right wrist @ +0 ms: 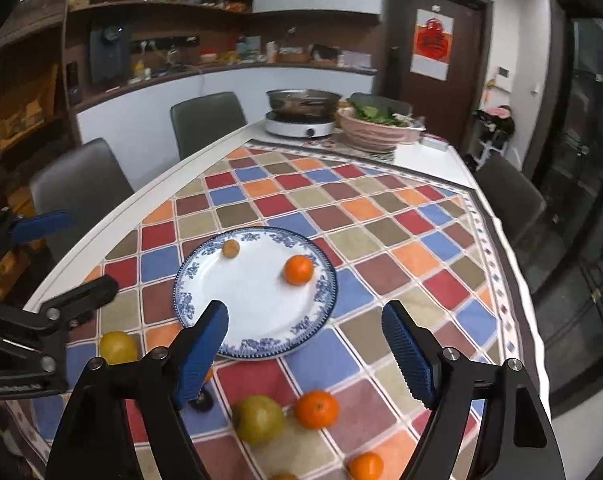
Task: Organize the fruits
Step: 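Withdraw both open tools from the plate back toward the fruits, then grasp a dark purple plum with the left tool while the right tool grasps a brown fruit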
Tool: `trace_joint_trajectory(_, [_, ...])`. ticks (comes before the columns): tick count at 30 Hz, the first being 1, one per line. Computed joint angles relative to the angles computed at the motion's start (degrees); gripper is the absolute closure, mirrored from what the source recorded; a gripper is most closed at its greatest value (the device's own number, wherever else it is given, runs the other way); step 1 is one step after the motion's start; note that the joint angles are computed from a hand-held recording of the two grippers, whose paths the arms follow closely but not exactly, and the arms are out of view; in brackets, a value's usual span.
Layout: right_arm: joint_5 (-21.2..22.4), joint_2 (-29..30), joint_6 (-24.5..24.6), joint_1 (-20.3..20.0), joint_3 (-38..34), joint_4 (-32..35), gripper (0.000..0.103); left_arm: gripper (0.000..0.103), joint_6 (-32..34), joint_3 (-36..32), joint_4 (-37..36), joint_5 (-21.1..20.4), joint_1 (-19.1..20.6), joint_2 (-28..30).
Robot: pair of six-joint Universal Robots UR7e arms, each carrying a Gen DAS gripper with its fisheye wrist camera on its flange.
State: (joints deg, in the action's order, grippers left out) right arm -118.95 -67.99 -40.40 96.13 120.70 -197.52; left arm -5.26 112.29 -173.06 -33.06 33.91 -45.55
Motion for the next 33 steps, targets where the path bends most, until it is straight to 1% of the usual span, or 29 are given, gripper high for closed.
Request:
trace_joint_trajectory(2, [-0.96,-0.73,0.04,0.39,1.67,-1.93,0.023,0.010,-1.55,1.72,-0.29,0.69,-0.93,-0.71])
trace_joint_trajectory(4, [-1.98,-1.27,-0.09,0.70,3.58,-4.47,0.019,0.010,-3.41,3.73,-0.50,1.27,-1.94,-1.46])
trace_joint_trajectory(7, [-3.72,-1.37,-1.01,0.84,5.91,-8.40,0.019,0.010,-7.40,6.21,1.02,0.71,-2.80,-2.82])
trace_joint_trajectory(9, [-4.35,-1.84,-1.20,0.70,7.29,-9.37,0.019,0.010,-9.50,7.69,1.69,-0.09,-3.22,-3.65])
trace_joint_trajectory(11, [-4.90,-2.55,-0.39,0.56,8.57,-9.45,0.019,0.010,-11.02,8.98,1.94,0.15,-3.81,-3.94])
trace_joint_trajectory(13, [-4.87,-3.46,1.47,0.37,9.83,-8.61,0.019,0.010,-12.42,9.96,2.68,-0.29,-4.18,-4.31])
trace_joint_trajectory(19, [-5.31,-4.19,4.31,-0.57,13.29,-9.33,0.019,0.010,-16.13,12.66,4.20,-2.43,-4.38,-5.23])
trace_joint_trajectory(22, [-5.43,-4.05,4.73,-1.47,14.04,-8.81,0.019,0.010,-18.49,13.26,5.95,-4.68,-3.74,-5.25])
trace_joint_trajectory(24, [-5.69,-3.96,5.34,-1.92,14.27,-7.96,0.019,0.011,-19.25,13.60,6.42,-5.80,-3.36,-5.12])
trace_joint_trajectory(33, [-7.34,-2.99,7.04,-4.21,15.64,-5.19,0.019,0.012,-20.31,13.37,9.68,-7.59,-2.01,-3.70])
